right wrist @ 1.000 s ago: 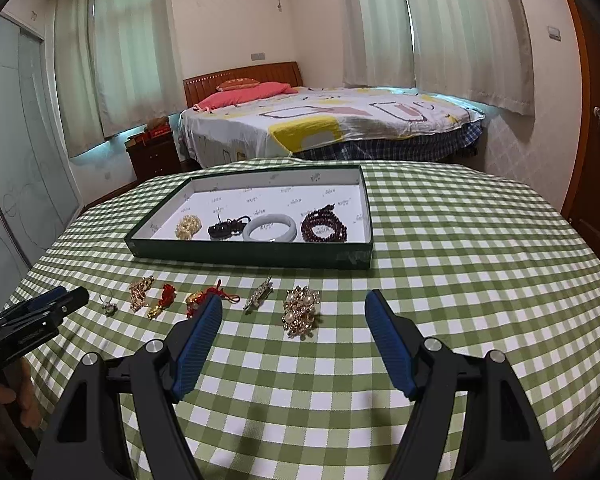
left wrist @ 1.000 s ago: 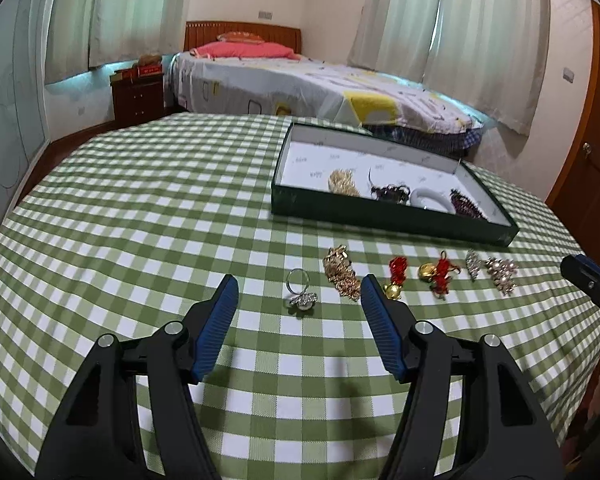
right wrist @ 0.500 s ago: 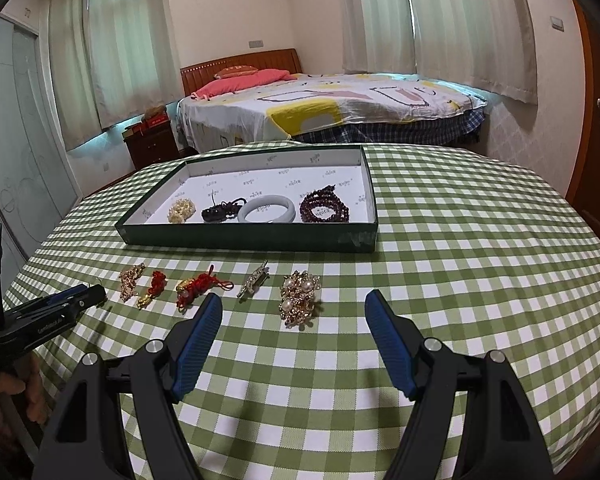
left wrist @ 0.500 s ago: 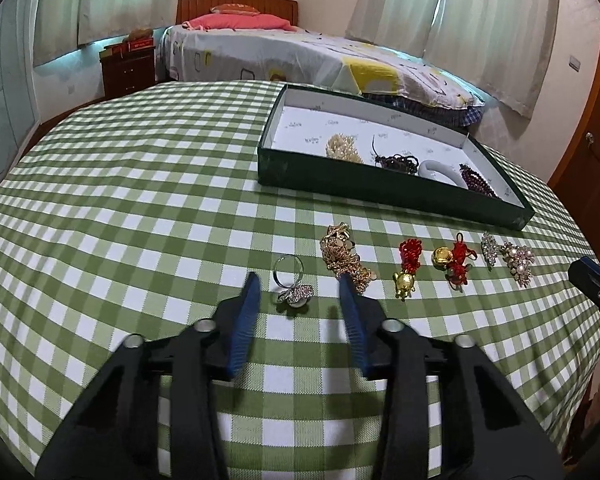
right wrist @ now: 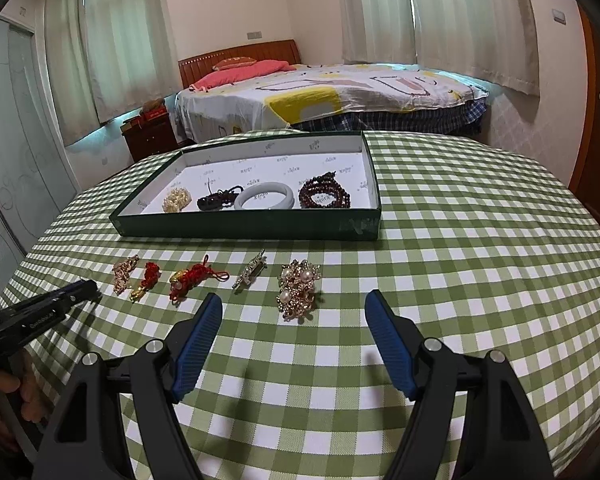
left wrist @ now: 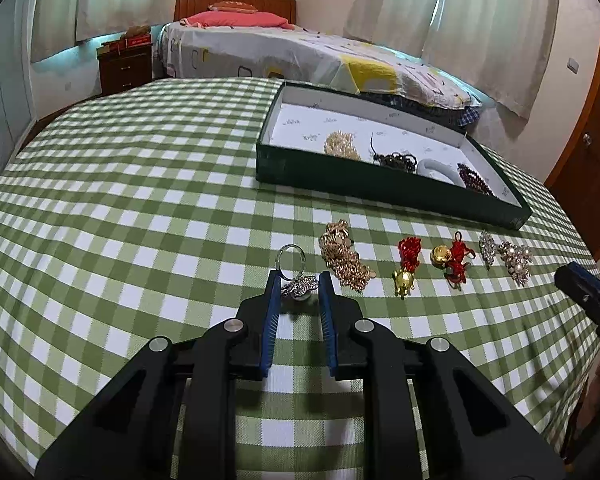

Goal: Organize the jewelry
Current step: 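Grasp the silver crystal ring with the left tool, then close the right tool on the gold pearl brooch and lift it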

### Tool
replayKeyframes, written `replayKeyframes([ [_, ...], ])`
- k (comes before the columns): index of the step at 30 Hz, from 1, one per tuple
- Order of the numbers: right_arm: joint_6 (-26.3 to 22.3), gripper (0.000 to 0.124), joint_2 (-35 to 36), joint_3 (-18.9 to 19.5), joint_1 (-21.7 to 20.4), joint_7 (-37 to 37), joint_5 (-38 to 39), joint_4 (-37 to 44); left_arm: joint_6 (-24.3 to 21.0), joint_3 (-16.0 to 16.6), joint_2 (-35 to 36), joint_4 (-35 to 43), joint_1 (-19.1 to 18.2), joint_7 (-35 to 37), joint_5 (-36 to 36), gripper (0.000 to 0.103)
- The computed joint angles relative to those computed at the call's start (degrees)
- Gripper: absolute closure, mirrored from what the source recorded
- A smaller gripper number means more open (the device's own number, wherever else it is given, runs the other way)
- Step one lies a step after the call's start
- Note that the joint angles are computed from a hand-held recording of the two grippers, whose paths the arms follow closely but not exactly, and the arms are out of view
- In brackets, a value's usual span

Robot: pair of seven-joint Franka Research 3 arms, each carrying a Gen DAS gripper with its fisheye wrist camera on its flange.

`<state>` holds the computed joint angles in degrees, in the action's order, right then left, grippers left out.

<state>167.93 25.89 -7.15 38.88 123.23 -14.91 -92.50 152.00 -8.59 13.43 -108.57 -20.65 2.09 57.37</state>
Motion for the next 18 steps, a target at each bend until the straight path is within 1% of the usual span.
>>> replayKeyframes([
  [4, -1.2, 0.052, 1.1, 1.0, -0.8, -1.1, 1.2, 1.6, -1.2, 0.1, -1.3, -0.6, -0.2, -1.4, 1.7, 0.084],
  [10, -3.5, 0.052, 3.7, 2.5, -2.0, -3.6, 3.5, 5.5, -1.5, -0.4, -2.7, -1.7, 0.8, -2.6, 2.1, 0.084],
  [12, -4.9, 0.053, 5.0, 2.6, -2.2, -4.3, 4.0, 7.8, -1.5, -0.4, -3.0, -1.9, 1.1, -3.0, 2.3, 0.084],
  [18, -9.8, 0.066, 9.0, 4.3, -3.7, -7.6, 6.8, 14.5, -1.1, -0.6, -3.4, -2.5, 2.0, -3.5, 2.3, 0.084],
])
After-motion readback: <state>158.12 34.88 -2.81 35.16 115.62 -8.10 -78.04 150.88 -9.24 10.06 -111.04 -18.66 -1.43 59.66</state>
